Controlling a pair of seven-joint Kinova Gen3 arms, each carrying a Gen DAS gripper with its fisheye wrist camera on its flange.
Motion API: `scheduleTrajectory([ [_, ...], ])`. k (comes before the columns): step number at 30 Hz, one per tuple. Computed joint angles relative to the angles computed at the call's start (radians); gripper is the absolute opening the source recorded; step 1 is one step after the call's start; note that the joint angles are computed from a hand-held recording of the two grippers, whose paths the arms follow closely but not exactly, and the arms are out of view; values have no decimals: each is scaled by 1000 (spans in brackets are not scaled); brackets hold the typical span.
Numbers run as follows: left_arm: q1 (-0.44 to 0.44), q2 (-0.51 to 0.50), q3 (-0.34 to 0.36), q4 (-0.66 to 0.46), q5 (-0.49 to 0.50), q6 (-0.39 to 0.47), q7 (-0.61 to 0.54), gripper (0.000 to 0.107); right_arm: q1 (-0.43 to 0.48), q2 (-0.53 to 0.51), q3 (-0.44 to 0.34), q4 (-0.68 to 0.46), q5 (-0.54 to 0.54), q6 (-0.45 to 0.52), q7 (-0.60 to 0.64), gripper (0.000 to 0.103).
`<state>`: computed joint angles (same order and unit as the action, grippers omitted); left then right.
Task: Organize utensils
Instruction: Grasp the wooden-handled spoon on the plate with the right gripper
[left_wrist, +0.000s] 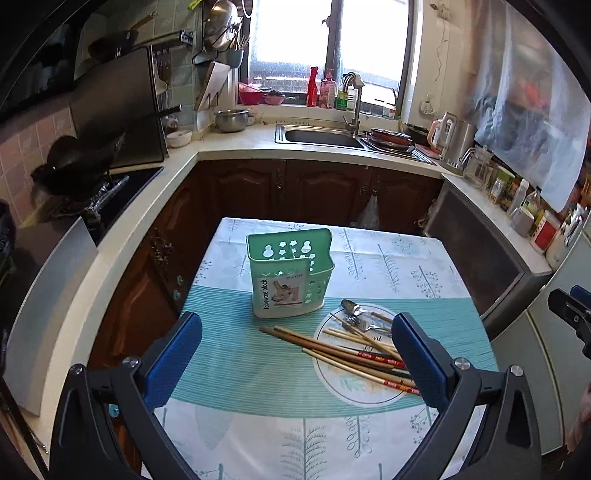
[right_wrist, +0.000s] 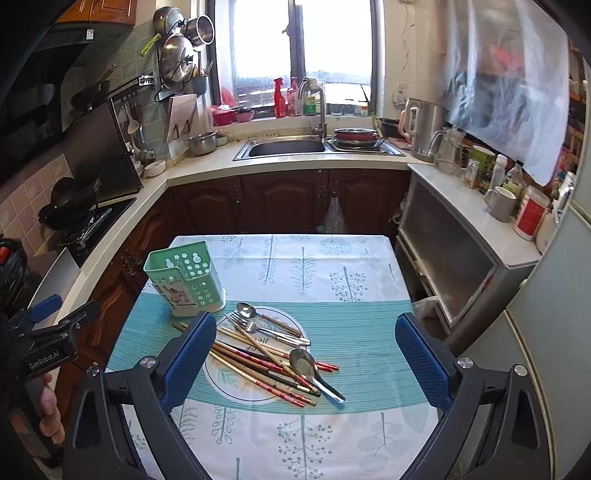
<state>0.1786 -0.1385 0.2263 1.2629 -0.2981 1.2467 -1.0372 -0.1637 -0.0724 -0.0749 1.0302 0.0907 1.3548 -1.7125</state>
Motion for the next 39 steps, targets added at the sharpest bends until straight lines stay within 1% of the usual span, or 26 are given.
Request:
scheduleTrajectory([
  [1, -2, 11, -5, -6, 5, -1, -4, 101, 9, 19, -6, -25, 3, 12, 18, 94],
  [2, -3, 25, -11, -15, 10, 0, -13, 100, 0, 41, 0, -51, 17, 22, 34, 92],
  [4, 0, 55, -18, -26, 5, 8, -20, 96, -8, 90, 7, -93, 31, 43, 71, 84],
  [6, 6, 91, -34, -36, 16, 18, -34, 92, 3, 153, 25, -147, -7, 88, 114, 77],
  [7, 8, 106, -46, -39, 31, 18, -47, 88, 16, 189, 35, -174, -42, 115, 137, 75],
  [9, 12, 145, -67, -40, 64, 21, -75, 75, 44, 245, 46, -202, -101, 150, 168, 72],
  [10, 14, 163, -75, -39, 78, 24, -89, 63, 49, 266, 49, -206, -112, 159, 170, 71],
  [11, 18, 184, -82, -43, 87, 32, -99, 56, 57, 277, 50, -191, -126, 154, 176, 70],
  [13, 22, 228, -98, -43, 110, 44, -113, 49, 75, 310, 53, -169, -150, 150, 189, 70],
  [14, 22, 249, -106, -43, 124, 49, -116, 46, 83, 312, 52, -140, -161, 135, 198, 70],
  [15, 20, 266, -114, -40, 142, 50, -120, 44, 101, 329, 49, -130, -184, 131, 214, 69],
  [17, 9, 291, -130, -23, 183, 40, -127, 34, 109, 349, 51, -100, -197, 116, 229, 66],
  [18, 3, 309, -137, -22, 203, 44, -127, 31, 113, 360, 51, -93, -201, 111, 238, 65],
  [20, -10, 340, -148, -23, 237, 52, -125, 15, 116, 376, 51, -80, -203, 104, 249, 63],
  [21, -13, 353, -152, -19, 245, 51, -120, 12, 117, 384, 49, -72, -207, 96, 255, 63],
  [23, -18, 374, -161, -10, 262, 47, -102, 11, 111, 402, 45, -66, -208, 74, 262, 62],
  [26, -36, 399, -169, 0, 301, 40, -80, 11, 89, 449, 38, -112, -197, 78, 273, 62],
  [29, -69, 424, -175, 1, 367, 40, -56, 11, 63, 515, 34, -201, -185, 113, 284, 61],
  [31, -81, 441, -178, -8, 388, 48, -34, 11, 45, 563, 27, -265, -181, 138, 302, 60],
  [33, -85, 458, -180, -26, 397, 62, -7, 11, 21, 623, 24, -340, -170, 169, 323, 59],
  [37, -77, 478, -182, -51, 388, 75, 36, 11, -22, 731, 24, -480, -154, 238, 370, 51],
  [39, -75, 485, -177, -62, 391, 78, 41, 11, -40, 771, 27, -527, -143, 260, 392, 49],
])
